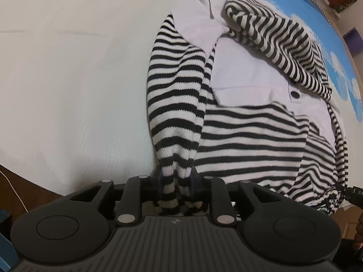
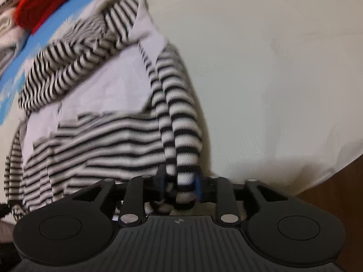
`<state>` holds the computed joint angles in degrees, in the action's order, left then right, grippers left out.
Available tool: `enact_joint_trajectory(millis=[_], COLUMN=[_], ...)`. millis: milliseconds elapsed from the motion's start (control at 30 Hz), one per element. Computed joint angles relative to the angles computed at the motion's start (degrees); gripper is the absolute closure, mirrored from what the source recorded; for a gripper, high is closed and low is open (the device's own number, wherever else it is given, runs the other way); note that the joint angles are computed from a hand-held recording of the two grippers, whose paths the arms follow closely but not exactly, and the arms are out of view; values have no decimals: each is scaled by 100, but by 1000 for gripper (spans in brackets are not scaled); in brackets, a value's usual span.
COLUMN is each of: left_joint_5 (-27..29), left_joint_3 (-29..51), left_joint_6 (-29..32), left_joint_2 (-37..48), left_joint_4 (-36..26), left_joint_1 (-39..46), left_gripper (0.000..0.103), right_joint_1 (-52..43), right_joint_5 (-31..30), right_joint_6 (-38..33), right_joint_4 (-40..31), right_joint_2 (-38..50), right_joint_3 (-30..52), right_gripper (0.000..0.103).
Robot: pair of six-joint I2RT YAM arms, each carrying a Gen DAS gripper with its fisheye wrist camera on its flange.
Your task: Fold small clothes
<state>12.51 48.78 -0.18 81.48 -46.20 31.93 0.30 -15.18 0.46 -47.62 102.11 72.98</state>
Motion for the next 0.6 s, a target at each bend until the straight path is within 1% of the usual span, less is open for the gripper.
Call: enact_joint_trajectory(millis=[100, 133, 167, 200, 267, 333, 400, 467, 533, 600], left_joint_5=[-15, -20, 0, 32, 60, 103, 389, 796, 1224, 1711], left_joint_3=[-72, -126, -183, -244, -375, -450, -400, -243, -7, 383], left_joint_6=[61, 71, 76, 96, 223, 485, 701, 944, 1362, 2102], left_joint_2=[-43, -113, -215, -349, -731, -1186, -1561, -1928, -2286, -2520], left_joint_4=[41, 91, 133, 173, 217, 137, -96, -501, -1098, -1969], left_joint_1=[-30, -37, -42, -39, -39, -16, 173, 493, 909, 1528], left_gripper=[80, 85, 94, 94, 95, 95, 96, 96, 96, 96], right_joint_1=[94, 89, 70, 49, -30, -194, -434, -701, -1048, -1424], right_joint_5=[108, 78, 28, -24, -209, -516, -879, -1262, -1745, -2207], right_joint_6=[-166, -194, -209, -218, -246, -228, -275, -359, -394, -704], right_joint_4=[22, 25, 46, 79, 196, 358, 489, 521, 314, -125], right_joint_2=[-51, -63, -86, -127, -289, -544, -879, -1181, -1467, -1749], right_joint_3=[-103, -122, -151, -187, -287, -430, -567, -645, -641, -564], right_gripper=[75, 78, 86, 94, 96, 97, 98, 98, 98, 98])
